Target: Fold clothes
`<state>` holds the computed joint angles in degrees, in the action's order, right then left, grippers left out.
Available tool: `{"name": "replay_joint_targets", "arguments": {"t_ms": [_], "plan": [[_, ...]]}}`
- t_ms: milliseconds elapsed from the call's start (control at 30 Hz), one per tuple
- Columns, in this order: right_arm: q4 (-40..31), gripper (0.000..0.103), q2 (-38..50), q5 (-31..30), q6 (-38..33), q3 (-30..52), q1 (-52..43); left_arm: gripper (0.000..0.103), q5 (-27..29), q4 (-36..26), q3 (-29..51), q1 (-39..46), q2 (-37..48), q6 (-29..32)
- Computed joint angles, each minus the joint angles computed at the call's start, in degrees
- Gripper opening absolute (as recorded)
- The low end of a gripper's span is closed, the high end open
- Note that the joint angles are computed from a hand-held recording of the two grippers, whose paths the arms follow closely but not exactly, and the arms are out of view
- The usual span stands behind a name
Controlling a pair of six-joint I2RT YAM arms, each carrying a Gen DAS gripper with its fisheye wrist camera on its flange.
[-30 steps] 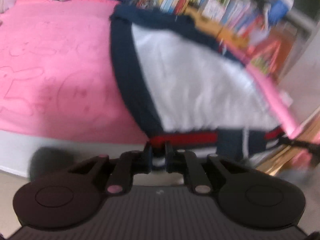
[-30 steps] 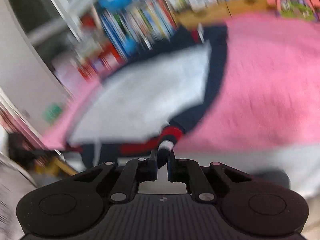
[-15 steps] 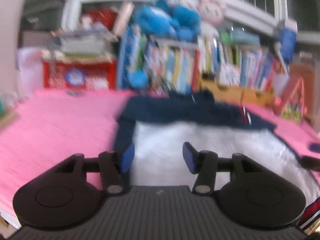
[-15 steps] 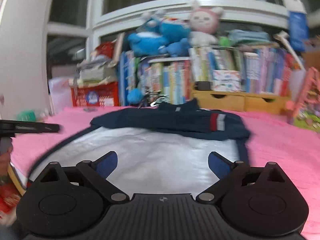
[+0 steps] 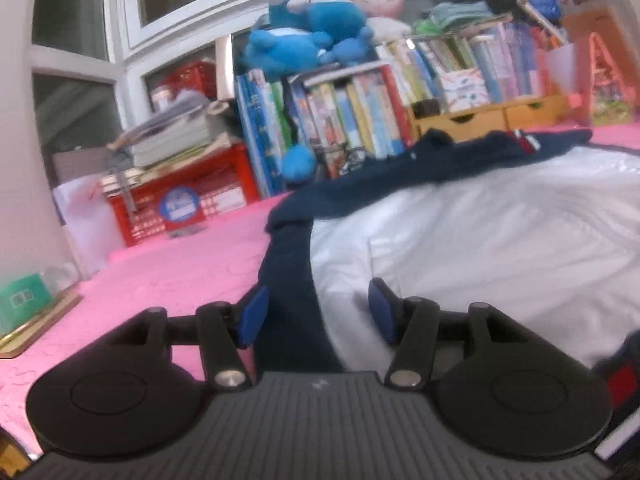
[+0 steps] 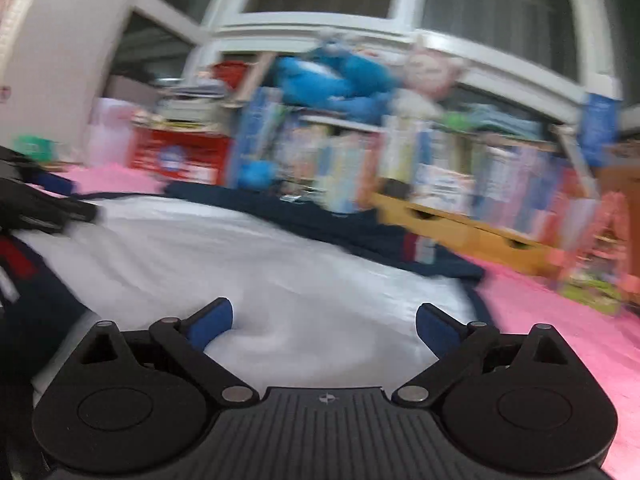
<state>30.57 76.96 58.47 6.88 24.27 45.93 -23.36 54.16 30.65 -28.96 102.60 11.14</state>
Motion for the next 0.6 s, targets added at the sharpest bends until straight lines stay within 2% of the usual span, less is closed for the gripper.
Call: {"name": "replay_joint_targets", "arguments": {"t_ms": [100,200,300,367,500,533,600], "plan": [[-4.6,0.099,-3.1,7.2,3.6,-1.9,0.2,0.056,-0.2,-1.1,0.3,0.0,-0.6,0.4],[-8.4,0.101,-6.8,10.4,6.6,-4.6,-2.1,0.056,0.4,-1.4,0.3,0.4,-0.8,-0.3],[-16.6,0.102,-12.9,10.7,11.9,-6.6,-5.1,0.056,2.0,-2.9,0.1,1.5,-1.9,-0.9],[-22.5,0.102,-17.0,10.6,14.4,-7.4,-6.0,0.056,6.3,-6.8,-0.2,3.7,-4.8,-3.3],[-36.7,0.098,-18.3,9.3,17.5,-1.0,-6.9,0.054,20.3,-20.9,-0.2,11.6,-15.6,-11.4],[-38.8,0.098,-19.2,8.8,17.5,0.7,-6.9,0.053,22.1,-23.2,0.4,12.9,-17.6,-12.3],[-37.1,0.098,-21.1,4.3,11.9,4.0,-9.0,0.053,25.9,-28.4,4.3,14.7,-19.4,-14.1]]}}
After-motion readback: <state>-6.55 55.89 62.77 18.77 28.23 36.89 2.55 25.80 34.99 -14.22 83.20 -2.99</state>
